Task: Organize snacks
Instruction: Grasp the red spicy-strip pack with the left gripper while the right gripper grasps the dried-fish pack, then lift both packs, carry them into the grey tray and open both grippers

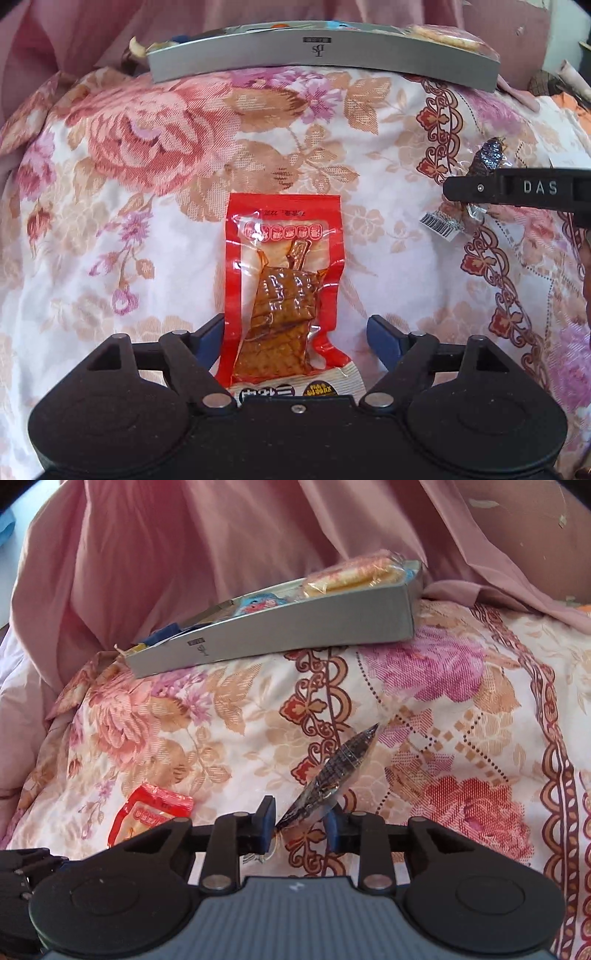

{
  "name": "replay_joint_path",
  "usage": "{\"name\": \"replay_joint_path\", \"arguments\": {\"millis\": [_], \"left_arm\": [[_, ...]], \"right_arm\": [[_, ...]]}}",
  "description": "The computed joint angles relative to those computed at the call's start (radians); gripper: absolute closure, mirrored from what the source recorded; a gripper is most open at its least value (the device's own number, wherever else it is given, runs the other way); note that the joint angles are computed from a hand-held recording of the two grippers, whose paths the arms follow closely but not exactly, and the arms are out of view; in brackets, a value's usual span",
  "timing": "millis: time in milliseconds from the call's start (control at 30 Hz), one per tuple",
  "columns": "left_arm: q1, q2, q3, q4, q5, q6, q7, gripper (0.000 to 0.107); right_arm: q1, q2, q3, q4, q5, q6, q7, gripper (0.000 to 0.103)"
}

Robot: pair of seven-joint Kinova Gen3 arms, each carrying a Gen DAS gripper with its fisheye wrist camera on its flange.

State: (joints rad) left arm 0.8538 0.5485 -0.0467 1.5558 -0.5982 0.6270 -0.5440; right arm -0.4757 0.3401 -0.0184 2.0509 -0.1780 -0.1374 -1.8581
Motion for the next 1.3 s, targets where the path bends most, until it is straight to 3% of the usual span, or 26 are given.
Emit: {"name": "replay_joint_path", "arguments": {"millis": [167,367,600,967,1133,1300], "left_arm": [[-0.003,-0.006,-0.013,0.011,0.004,-0.018,0.036,0.032],[0.009,-0.007,-0.024,0.013,-0.020,-0.012,0.077,0.044],[0.020,-0.014,-0.033,0.027,-0.050,-0.026,0.124,0.047],[0.031,-0.024,-0.041,0.051,-0.093,-0.053,0.192,0.050],[0.026,0.004,-0.027,0.025,-0.096,-0.019,0.145,0.042],[0.034,0.006,-0.042,0.028,-0.103,-0.034,0.163,0.045]], "right_arm": [[0.104,0.003,-0.096,0.009,0.024,-0.007,-0.069,0.072],[0.112,-0.003,-0.107,0.022,0.048,-0.026,-0.102,0.079],[-0.018,-0.017,0.005,0.043,-0.004,-0.065,-0.025,0.089],[-0.222,-0.034,0.155,0.057,-0.194,-0.089,0.261,0.095],[-0.228,-0.027,0.160,0.046,-0.259,-0.069,0.331,0.095],[-0.228,-0.021,0.162,0.041,-0.278,-0.062,0.348,0.095]]}}
